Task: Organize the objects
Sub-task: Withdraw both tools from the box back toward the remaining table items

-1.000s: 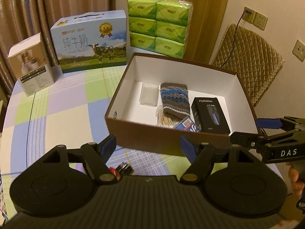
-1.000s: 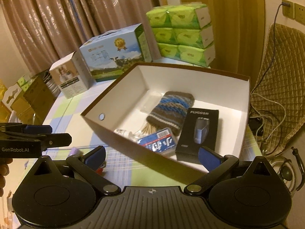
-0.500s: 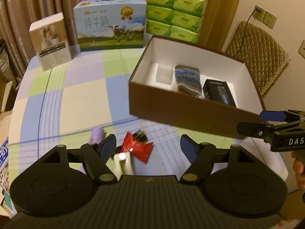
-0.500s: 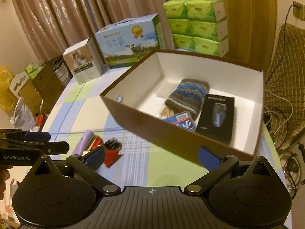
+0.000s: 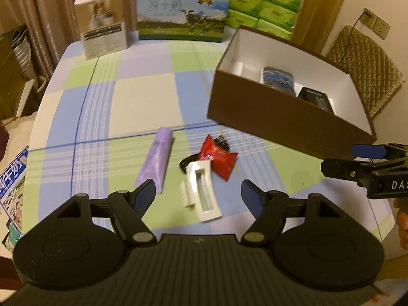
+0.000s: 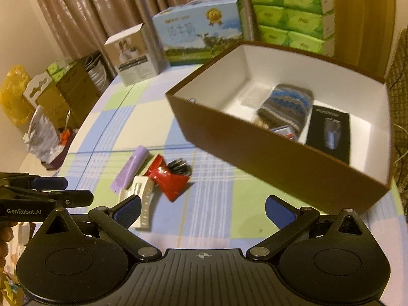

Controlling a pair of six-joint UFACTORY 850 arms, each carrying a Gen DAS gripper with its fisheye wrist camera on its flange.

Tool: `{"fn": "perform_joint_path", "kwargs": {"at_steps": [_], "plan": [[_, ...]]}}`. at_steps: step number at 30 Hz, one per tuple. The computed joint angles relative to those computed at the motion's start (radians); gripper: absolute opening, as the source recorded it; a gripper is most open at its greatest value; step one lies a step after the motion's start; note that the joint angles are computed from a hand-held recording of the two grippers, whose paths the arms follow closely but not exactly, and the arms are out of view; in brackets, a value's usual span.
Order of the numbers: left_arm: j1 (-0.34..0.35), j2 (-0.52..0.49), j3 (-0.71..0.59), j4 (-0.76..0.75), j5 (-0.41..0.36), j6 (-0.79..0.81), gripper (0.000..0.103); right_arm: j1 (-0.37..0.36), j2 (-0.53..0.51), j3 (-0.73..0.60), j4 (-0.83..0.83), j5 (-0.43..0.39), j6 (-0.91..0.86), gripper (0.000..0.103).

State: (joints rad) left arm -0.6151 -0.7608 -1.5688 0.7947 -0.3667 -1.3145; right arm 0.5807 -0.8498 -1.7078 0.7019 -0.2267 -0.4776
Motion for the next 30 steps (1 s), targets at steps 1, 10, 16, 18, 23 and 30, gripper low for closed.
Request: {"fn": "perform_joint_path", "kwargs": {"at_steps": [1, 10, 16, 18, 23, 30], "plan": [[0.002, 0.005, 0.012, 0.005, 0.002, -0.01, 0.07, 0.003, -0.006, -0.007, -0.006, -0.006, 0.007, 0.101], [0.021, 0.038, 0.087, 0.011, 0.002, -0.057, 0.07, 0.034, -0.069, -0.086, -0.062, -0.056, 0.062, 0.101], [0.035, 0.039, 0.109, -0.019, -0.003, -0.035, 0.07, 0.055, -0.107, -0.136, -0.131, -0.075, 0.136, 0.101], [0.04, 0.04, 0.116, -0.029, 0.001, -0.028, 0.07, 0.06, -0.117, -0.152, -0.159, -0.081, 0.166, 0.101], [0.054, 0.045, 0.135, -0.044, 0.012, -0.009, 0.07, 0.073, -0.144, -0.189, -0.216, -0.09, 0.23, 0.101], [0.073, 0.047, 0.157, -0.061, 0.025, 0.019, 0.07, 0.094, -0.202, -0.266, -0.272, -0.109, 0.284, 0.099]]}}
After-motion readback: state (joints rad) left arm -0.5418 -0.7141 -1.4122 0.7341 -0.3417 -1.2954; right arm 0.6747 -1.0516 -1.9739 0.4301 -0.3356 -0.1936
